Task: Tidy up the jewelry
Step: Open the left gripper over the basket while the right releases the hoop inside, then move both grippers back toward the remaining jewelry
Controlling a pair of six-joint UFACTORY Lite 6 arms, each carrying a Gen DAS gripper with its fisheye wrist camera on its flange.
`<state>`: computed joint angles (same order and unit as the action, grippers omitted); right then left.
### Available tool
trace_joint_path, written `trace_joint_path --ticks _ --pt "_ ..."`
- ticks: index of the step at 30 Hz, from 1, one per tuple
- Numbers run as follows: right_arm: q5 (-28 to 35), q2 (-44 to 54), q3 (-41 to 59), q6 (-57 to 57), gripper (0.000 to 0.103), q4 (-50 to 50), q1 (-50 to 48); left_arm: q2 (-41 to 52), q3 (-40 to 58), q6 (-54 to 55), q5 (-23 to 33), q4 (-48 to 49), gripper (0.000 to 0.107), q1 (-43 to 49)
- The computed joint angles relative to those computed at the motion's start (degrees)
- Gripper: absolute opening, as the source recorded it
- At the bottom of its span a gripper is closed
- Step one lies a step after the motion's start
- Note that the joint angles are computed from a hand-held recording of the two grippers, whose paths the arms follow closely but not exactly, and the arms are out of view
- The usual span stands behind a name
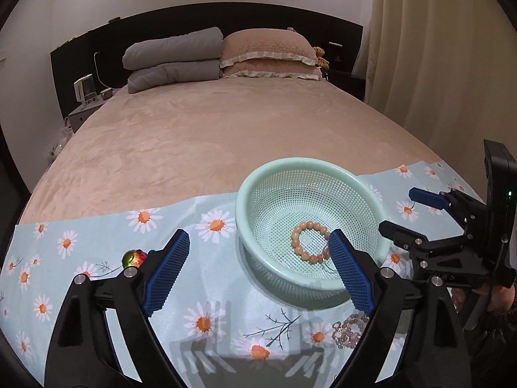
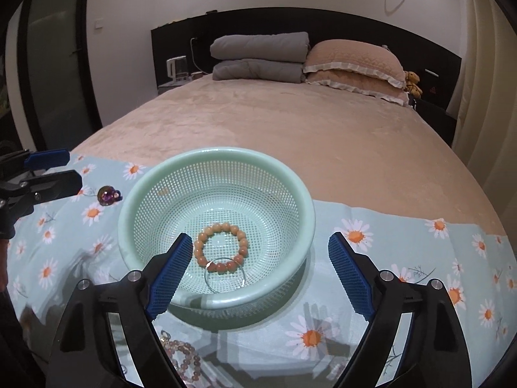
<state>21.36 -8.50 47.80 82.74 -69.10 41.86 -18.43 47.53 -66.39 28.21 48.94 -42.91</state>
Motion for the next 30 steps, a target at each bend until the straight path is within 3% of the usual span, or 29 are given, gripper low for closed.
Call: trace_joint_path --ticks 4,16,27,30 --pt "3.1 -4.3 -2.5 -2.1 0.083 3.3 2.8 -0.7 -2.7 -5.8 5.7 3.3 0.095 -6.1" --pt "13.1 -14.5 -11.3 -4.8 0.084 10.5 12.7 0.1 -9.6 -15.5 10.6 2.0 0.096 -20.4" --pt "14.2 -21.3 -23.6 -0.1 0.084 14.3 17.9 7.3 -11.5 -26.0 10.8 4.4 0.096 -29.9" --pt "14.4 -22.9 -27.4 2.8 0.084 14.3 19.3 10.0 -11.2 -31.2 14.8 6.9 0.096 -33.9"
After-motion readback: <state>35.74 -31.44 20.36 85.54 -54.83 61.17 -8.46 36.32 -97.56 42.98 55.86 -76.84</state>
